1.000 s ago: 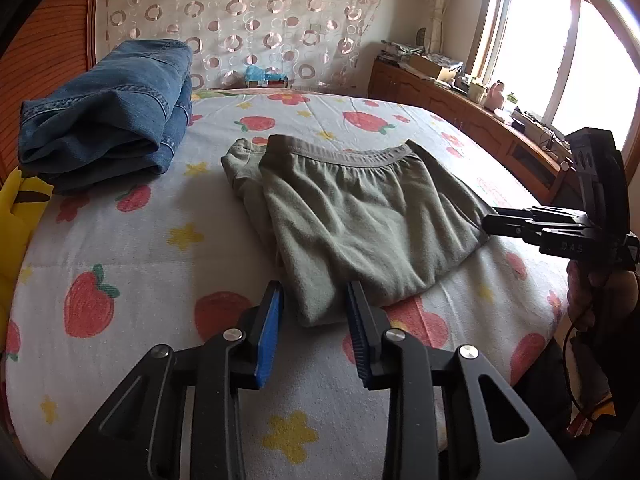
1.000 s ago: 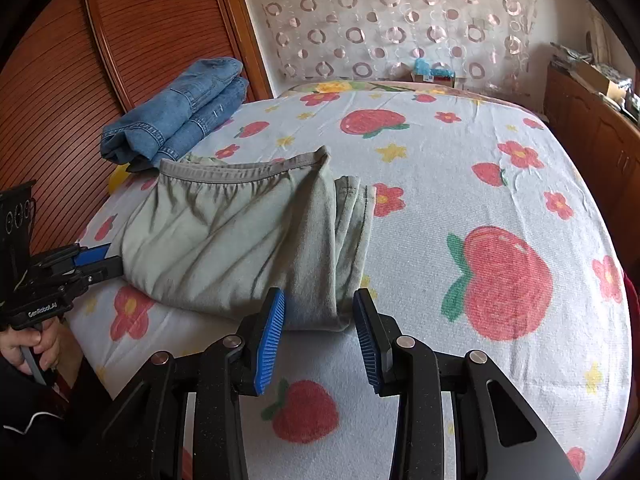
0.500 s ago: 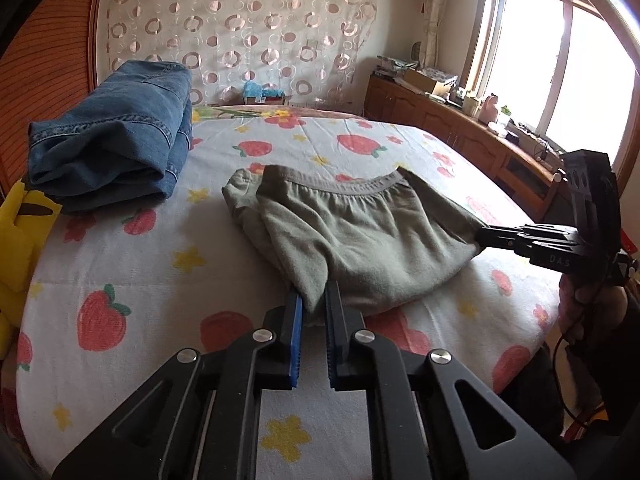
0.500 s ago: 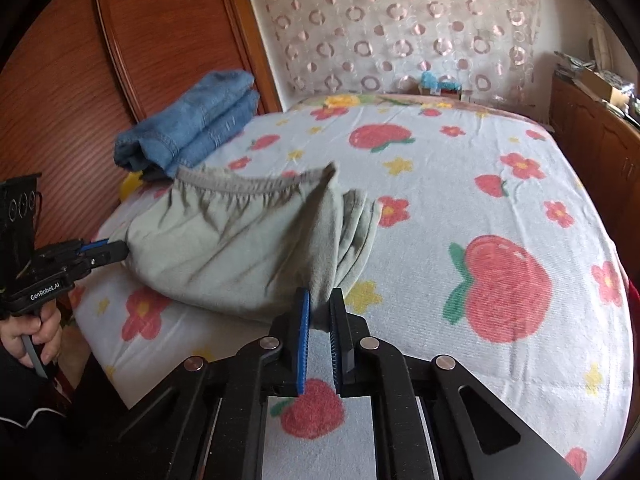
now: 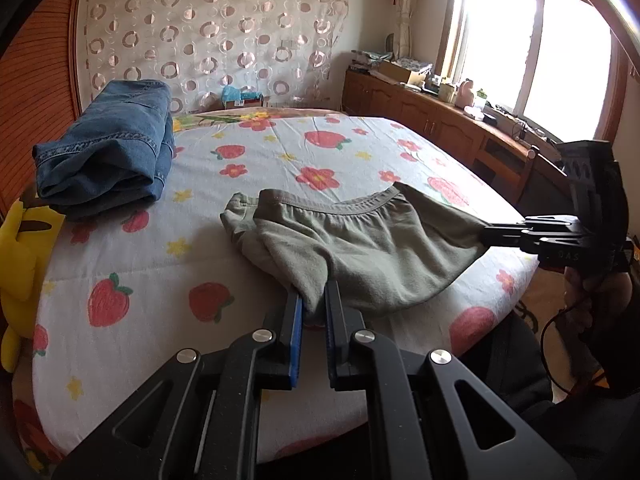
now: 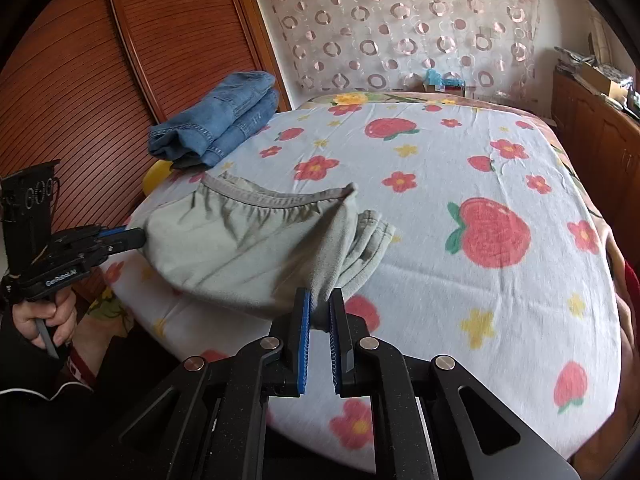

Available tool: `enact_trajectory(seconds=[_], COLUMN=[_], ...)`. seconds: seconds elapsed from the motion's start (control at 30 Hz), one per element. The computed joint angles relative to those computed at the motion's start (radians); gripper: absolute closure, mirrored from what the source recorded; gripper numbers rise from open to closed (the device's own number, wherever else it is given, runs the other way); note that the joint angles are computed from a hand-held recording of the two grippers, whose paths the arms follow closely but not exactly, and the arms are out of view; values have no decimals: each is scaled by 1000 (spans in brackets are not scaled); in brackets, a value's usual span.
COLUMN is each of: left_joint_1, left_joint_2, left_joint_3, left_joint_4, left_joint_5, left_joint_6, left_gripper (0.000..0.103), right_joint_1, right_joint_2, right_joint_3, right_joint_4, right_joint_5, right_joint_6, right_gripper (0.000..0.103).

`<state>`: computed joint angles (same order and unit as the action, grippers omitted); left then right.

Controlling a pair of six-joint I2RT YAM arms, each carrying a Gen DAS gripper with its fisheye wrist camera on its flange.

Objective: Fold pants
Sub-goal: 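Pull the folded shorts straight with both grippers, then open the left gripper, then open the right gripper and lift both grippers off the shorts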

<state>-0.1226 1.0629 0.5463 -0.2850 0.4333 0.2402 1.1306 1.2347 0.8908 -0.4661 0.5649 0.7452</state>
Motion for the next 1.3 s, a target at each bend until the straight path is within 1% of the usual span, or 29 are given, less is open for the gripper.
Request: enact_trajectory(seconds=[0.17, 0.27, 0.5, 0.6, 0.7, 0.73, 0.87, 0.9, 1.0, 1.07, 1.13, 1.17, 1.2, 1.23, 1.3], left_joint_1=[3, -10, -67, -73, -77, -76, -55, -53, -42, -47, -44, -39, -37, -34, -29], left_joint_2=[-18, -26, 24, 26, 30, 28, 6, 4, 10, 19, 36, 46, 56, 67, 92], left_joint_3=[5, 2, -25, -30, -26, -26, -28, -28, -16, -10, -1, 1, 6, 9, 21], left_joint_4=[-40, -52, -10, -5, -4, 0, 19, 23, 26, 35, 48, 58, 67, 75, 83], left_joint_5=[-1, -15, -86, -97, -111, -115, -111, -110, -104, -116, -115, -108, -105, -100, -94], left_joint_6=[11, 16, -27, -32, -32, -34, -45, -48, -52, -52, -54, -59, -66, -69, -72], left_gripper=[92, 92, 92, 89, 79, 73, 62, 56, 53, 49, 38, 35, 28, 25, 25], right_joint_1=[62, 71, 26, 28, 35, 38, 54, 59, 77, 84, 88, 87, 84, 80, 71], right_joint_2=[32, 63, 61, 70, 73, 72, 70, 64, 52, 39, 29, 28, 28, 31, 36], right_joint_3=[69, 110, 59, 57, 59, 61, 88, 89, 99, 99, 98, 98, 98, 99, 99], right_joint_4=[-100, -147, -103, -104, -113, -118, -151, -159, -187, -195, -196, -196, -196, -195, -185], right_joint_5=[53, 79, 32, 24, 28, 30, 57, 64, 92, 108, 120, 123, 125, 128, 128], right_joint_6=[33, 21, 11, 21, 32, 33, 32, 32, 37, 39, 41, 40, 37, 34, 23], right_gripper=[94, 94, 94, 94, 94, 94, 94, 94, 94, 94, 94, 94, 94, 94, 94])
